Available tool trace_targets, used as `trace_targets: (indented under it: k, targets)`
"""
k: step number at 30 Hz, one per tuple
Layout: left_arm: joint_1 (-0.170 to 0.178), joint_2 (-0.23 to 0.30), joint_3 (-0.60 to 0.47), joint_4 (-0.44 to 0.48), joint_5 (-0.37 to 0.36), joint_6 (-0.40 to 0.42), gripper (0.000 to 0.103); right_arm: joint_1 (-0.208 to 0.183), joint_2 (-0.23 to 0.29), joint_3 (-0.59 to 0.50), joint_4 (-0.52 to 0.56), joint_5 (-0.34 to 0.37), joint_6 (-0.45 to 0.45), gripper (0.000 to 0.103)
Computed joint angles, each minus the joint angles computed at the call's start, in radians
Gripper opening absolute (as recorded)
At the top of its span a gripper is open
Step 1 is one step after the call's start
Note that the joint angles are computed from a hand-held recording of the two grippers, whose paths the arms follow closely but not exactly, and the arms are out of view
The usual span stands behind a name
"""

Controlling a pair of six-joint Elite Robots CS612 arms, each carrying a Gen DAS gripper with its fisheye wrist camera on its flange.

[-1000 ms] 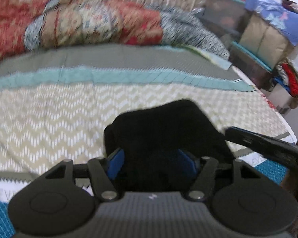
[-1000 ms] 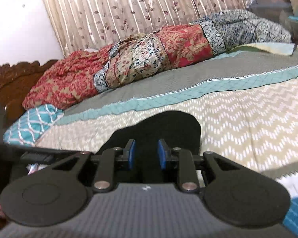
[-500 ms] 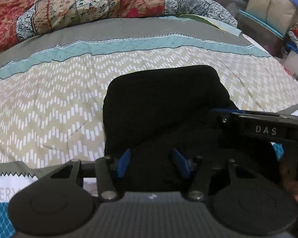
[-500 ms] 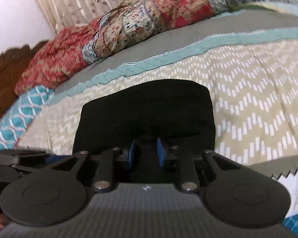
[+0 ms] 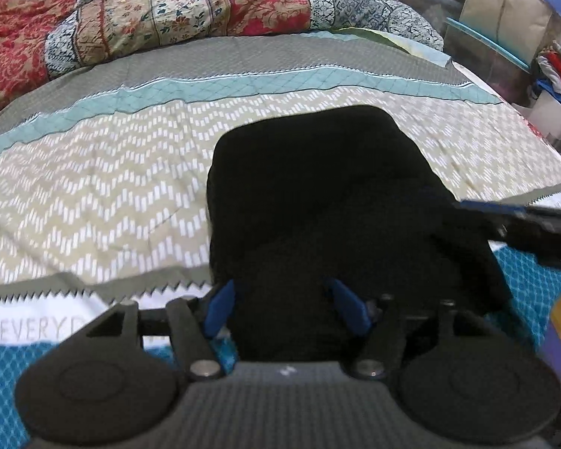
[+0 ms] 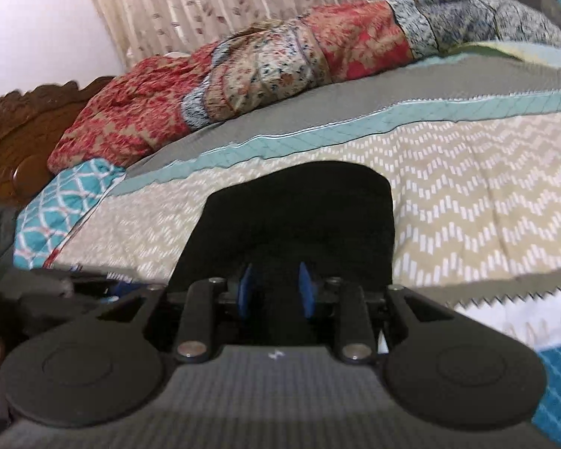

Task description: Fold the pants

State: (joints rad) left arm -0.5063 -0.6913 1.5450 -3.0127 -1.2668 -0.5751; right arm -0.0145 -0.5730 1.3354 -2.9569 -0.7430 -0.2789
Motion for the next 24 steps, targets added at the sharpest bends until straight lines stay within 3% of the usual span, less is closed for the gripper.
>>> trace_targets:
  k: [5,11,24]
  targets:
    - [0.002,-0.003,0.01,0.025,-0.038,-0.07,0.067,0.005,0.01,-0.011,0.133,-0.038,0.032,0.031]
    - [-0.001,-0.003,0.009,0.06,-0.025,-0.111,0.076,-0.009,0.036,-0.034,0.206,0.031,0.118,0.029]
    - [-0.026,-0.062,0.069,0.083,0.043,-0.141,0.076,-0.031,-0.011,0.063,0.03,0.06,0.205,0.038]
